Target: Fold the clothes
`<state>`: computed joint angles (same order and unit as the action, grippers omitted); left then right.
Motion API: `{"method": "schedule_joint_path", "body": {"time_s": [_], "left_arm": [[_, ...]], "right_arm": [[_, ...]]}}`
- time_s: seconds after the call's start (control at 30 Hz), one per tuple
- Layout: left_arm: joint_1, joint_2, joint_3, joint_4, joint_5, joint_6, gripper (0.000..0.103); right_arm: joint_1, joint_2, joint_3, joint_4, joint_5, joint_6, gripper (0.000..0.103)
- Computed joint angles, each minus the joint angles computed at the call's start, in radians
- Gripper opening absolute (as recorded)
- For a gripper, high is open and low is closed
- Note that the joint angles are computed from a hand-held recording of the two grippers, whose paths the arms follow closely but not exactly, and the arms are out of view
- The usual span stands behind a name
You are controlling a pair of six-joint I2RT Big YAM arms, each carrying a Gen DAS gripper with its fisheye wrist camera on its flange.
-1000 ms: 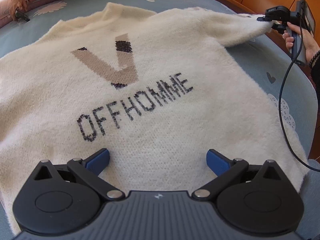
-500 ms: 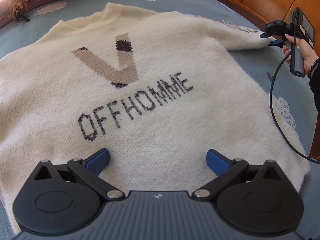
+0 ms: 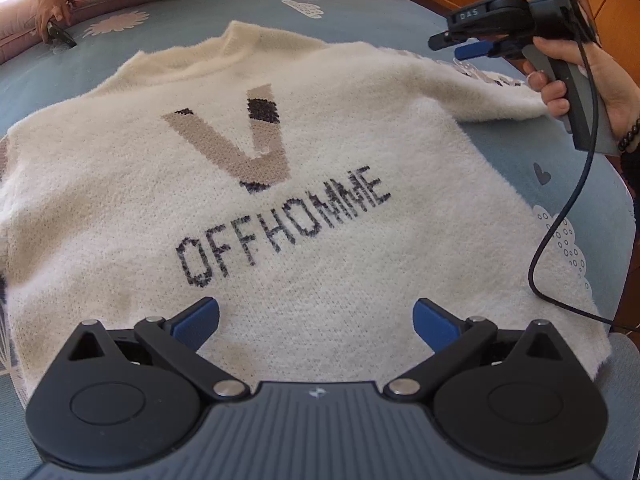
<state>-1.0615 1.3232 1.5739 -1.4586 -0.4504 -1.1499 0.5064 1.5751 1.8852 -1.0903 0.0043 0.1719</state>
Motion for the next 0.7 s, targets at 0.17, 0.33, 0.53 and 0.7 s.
{"method": "schedule_joint_path", "body": {"time_s": [0.17, 0.33, 0.53, 0.7], "left_arm": [[-0.001, -0.012, -0.007, -0.002, -0.009, -0.014, 0.102], [0.003, -0.019, -0.013, 0.000, -0.010, -0.026, 0.102], [-0.003, -0.008, -0.001, -0.005, -0.018, -0.016, 0.102], [0.004, -0.009, -0.004, -0.013, -0.023, -0.022, 0.102]], "right_arm": [[0.065, 0.091, 0.021, -0.065, 0.114, -0.001, 0.044], [0.040, 0.073, 0.000, -0.041, 0.068, 0.037, 0.046], [0.069, 0.104, 0.100, -0.038, 0.010, 0.012, 0.046], [0.143, 0.230, 0.246, -0.074, -0.016, -0.021, 0.047]]}}
